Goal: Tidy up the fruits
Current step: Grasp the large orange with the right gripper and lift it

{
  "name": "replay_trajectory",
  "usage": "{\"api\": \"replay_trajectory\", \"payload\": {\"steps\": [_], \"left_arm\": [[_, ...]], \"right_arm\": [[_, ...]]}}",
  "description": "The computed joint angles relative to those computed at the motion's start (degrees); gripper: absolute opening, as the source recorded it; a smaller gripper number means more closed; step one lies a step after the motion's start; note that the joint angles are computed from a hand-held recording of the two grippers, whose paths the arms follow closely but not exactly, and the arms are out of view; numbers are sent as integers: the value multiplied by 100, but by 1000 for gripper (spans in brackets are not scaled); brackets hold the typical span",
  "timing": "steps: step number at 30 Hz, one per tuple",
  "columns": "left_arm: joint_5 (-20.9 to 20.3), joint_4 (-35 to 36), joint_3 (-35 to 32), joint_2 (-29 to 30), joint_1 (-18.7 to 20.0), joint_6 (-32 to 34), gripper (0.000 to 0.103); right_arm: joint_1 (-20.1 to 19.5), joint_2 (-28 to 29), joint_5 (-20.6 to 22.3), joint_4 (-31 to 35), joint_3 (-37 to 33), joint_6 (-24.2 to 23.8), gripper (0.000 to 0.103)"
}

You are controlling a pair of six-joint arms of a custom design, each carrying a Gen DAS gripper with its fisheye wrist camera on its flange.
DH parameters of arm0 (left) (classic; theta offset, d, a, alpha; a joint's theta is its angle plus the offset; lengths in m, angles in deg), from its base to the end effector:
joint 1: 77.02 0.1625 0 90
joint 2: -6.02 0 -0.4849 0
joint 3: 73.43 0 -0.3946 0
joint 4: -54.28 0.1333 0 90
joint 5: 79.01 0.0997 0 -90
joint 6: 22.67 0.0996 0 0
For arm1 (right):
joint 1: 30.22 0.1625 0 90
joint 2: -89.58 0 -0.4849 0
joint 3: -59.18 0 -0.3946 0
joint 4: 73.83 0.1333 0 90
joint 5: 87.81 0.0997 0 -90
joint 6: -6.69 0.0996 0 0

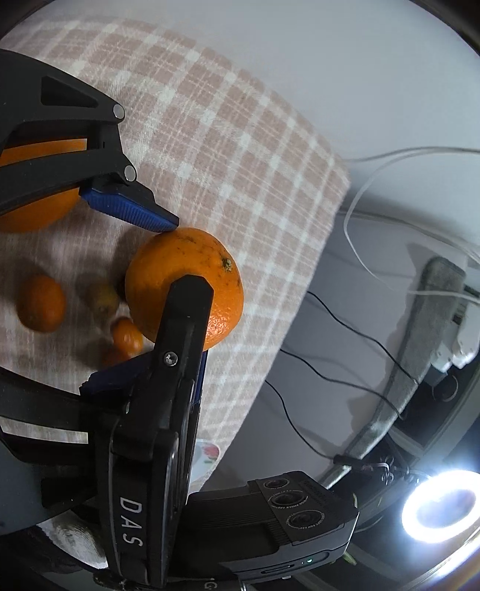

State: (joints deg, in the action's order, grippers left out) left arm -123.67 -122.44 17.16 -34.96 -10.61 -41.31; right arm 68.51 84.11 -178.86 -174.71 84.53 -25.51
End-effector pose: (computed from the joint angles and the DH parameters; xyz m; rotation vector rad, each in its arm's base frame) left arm -0.1105 -0.7631 0.1843 -0.2326 2.4126 -1.1128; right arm 0.2721 -0.9059 -0.0394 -1.0922 2.9203 0.2461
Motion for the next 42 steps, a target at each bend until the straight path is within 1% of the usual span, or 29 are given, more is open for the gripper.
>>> {"api": "replay_trajectory", "payload": {"steps": [6, 7, 8, 9, 10, 15, 20, 23, 30, 35, 42], "left_arm": [[39, -244, -98, 176, -211, 305, 66], [39, -135, -160, 195, -264, 316, 66], [42, 214, -250, 171, -312, 155, 66], [67, 803, -275, 117, -336, -226, 66], [12, 1154, -406, 123, -386, -370, 66], [-188, 1512, -826, 342, -518, -158, 66], [-569, 1586, -1168, 634, -563, 60, 66], [-706, 1684, -1378, 828, -583, 146, 66], [-938, 2020, -1782, 1146, -593, 247, 66], [-942, 2196, -2034, 1330, -610, 312, 66], [-902, 2355, -2319, 1530, -603, 389, 64]], "right_arm": [[-67, -612, 83, -662, 932, -148, 66], [-96, -743, 104, -794, 1112, -152, 66], [-118, -828, 120, -867, 1209, -154, 66], [-150, -936, 138, -984, 1350, -163, 66], [-183, -1020, 151, -1044, 1436, -175, 66], [-366, -1495, 183, -1594, 2044, -99, 66], [-550, -1963, 101, -2169, 2627, -135, 66], [-645, -2085, 31, -2328, 2735, -57, 66], [-843, -2226, -48, -2423, 2777, 145, 66], [-915, -2201, -64, -2377, 2689, 207, 66], [-953, -2153, -250, -2441, 2600, 84, 66]]}}
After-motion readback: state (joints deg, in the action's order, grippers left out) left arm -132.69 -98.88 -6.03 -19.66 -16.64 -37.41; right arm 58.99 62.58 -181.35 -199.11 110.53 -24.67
